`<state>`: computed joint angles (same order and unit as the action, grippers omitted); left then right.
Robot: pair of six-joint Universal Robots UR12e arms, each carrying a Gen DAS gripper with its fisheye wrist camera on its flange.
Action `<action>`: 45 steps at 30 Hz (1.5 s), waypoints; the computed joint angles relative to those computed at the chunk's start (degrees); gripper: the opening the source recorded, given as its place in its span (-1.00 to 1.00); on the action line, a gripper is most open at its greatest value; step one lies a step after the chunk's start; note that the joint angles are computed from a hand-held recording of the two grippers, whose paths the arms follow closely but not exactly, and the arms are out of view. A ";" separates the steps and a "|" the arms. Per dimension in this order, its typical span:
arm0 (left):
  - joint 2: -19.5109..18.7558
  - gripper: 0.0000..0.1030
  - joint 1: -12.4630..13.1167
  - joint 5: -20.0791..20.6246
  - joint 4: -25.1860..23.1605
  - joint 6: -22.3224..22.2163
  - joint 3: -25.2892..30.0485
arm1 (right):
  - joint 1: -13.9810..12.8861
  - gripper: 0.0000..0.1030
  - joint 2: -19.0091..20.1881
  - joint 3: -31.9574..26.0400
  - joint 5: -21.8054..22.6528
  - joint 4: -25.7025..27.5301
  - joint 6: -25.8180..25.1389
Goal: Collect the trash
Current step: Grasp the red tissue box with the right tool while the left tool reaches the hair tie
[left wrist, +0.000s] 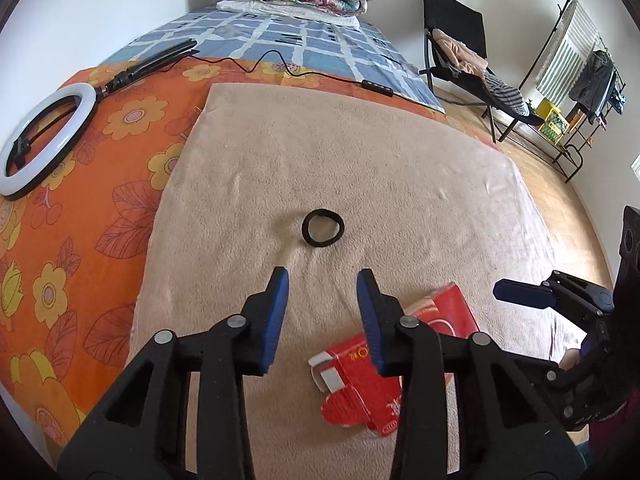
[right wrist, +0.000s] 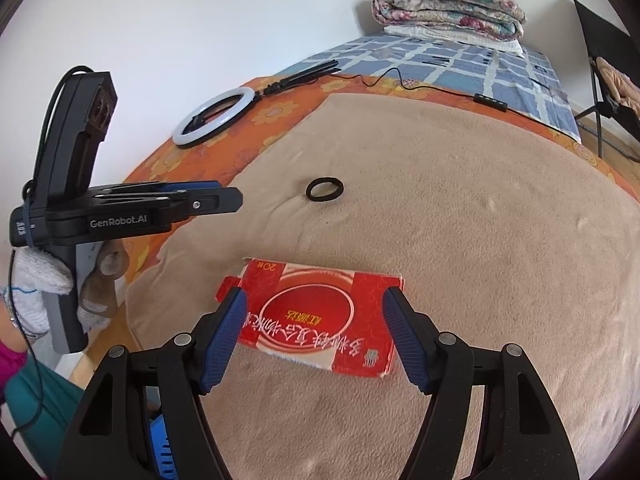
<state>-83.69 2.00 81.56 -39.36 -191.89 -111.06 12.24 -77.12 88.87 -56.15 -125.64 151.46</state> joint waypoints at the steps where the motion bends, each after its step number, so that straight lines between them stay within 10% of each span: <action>1: -0.56 -0.38 0.16 -0.13 0.31 -0.16 0.20 | 0.19 0.35 0.55 -0.45 -0.08 -0.12 -0.26; 13: -7.14 -0.39 1.53 -3.89 2.64 -4.83 2.83 | 1.69 0.35 5.21 -4.94 0.95 2.93 -2.07; 19: -8.97 -0.70 0.62 -1.45 1.28 -4.13 3.86 | 2.01 0.35 6.33 -5.94 0.92 5.73 -1.91; 37: -6.09 -0.95 0.76 3.77 2.18 -2.27 1.80 | -2.17 0.35 2.36 -4.35 3.61 25.99 -8.73; 45: -4.77 -0.95 0.51 4.81 1.51 -1.68 1.45 | -0.89 0.67 -3.81 3.30 -2.64 13.34 -17.22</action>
